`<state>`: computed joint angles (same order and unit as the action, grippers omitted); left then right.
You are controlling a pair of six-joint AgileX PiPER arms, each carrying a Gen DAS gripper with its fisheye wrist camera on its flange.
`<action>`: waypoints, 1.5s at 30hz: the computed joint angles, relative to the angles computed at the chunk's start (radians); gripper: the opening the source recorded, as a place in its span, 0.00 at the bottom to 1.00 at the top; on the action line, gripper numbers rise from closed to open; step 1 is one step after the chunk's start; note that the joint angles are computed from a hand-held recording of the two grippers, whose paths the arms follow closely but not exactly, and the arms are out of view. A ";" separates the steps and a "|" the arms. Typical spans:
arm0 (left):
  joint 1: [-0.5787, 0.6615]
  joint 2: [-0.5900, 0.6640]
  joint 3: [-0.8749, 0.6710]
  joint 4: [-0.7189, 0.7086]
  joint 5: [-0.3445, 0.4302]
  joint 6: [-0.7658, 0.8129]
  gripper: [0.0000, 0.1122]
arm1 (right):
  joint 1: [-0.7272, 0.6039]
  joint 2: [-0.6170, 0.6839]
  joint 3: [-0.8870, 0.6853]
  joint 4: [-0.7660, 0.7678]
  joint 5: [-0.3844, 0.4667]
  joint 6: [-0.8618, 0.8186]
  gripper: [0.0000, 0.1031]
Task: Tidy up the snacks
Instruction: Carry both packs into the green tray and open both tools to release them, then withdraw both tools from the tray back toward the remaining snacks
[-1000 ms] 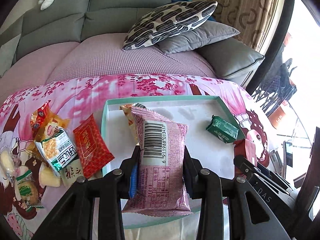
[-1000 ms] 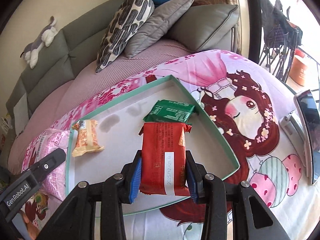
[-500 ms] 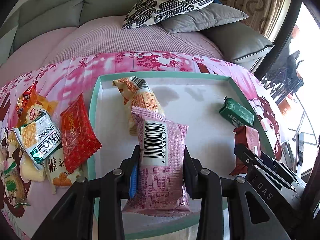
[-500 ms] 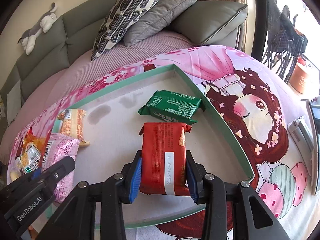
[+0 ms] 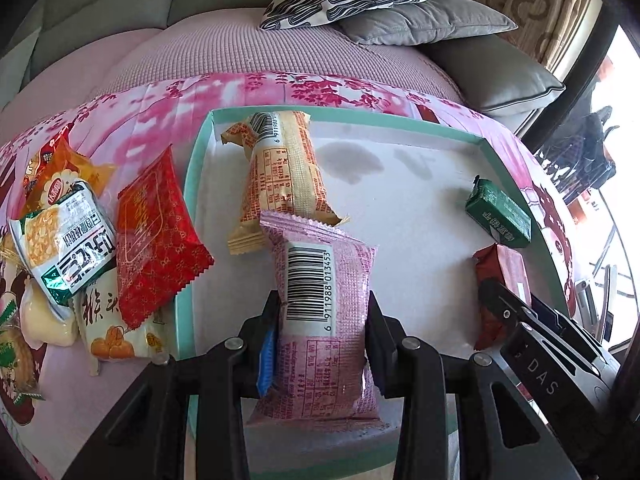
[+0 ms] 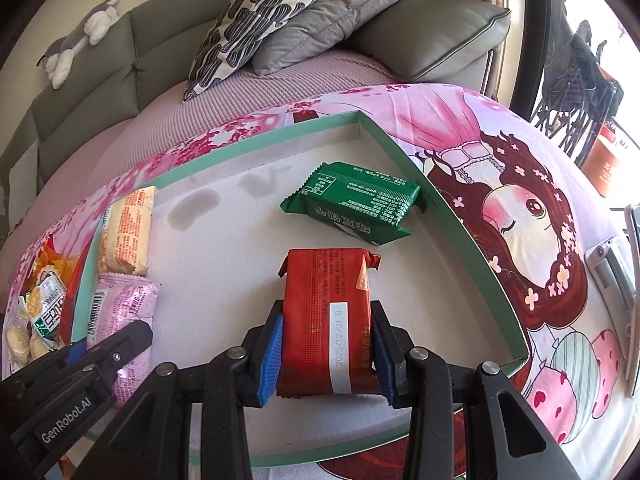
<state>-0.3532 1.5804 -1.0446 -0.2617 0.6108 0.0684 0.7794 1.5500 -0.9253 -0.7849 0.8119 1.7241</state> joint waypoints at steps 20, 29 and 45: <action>0.009 -0.068 -0.019 0.008 0.031 0.001 0.65 | 0.042 -0.031 0.005 -0.082 0.046 0.076 0.68; 0.025 -0.101 0.005 0.055 -0.020 -0.050 0.78 | 0.040 -0.037 0.011 -0.082 0.041 0.086 0.75; 0.044 -0.101 0.069 0.296 -0.141 -0.292 0.89 | 0.062 -0.043 0.037 -0.160 0.065 0.170 1.00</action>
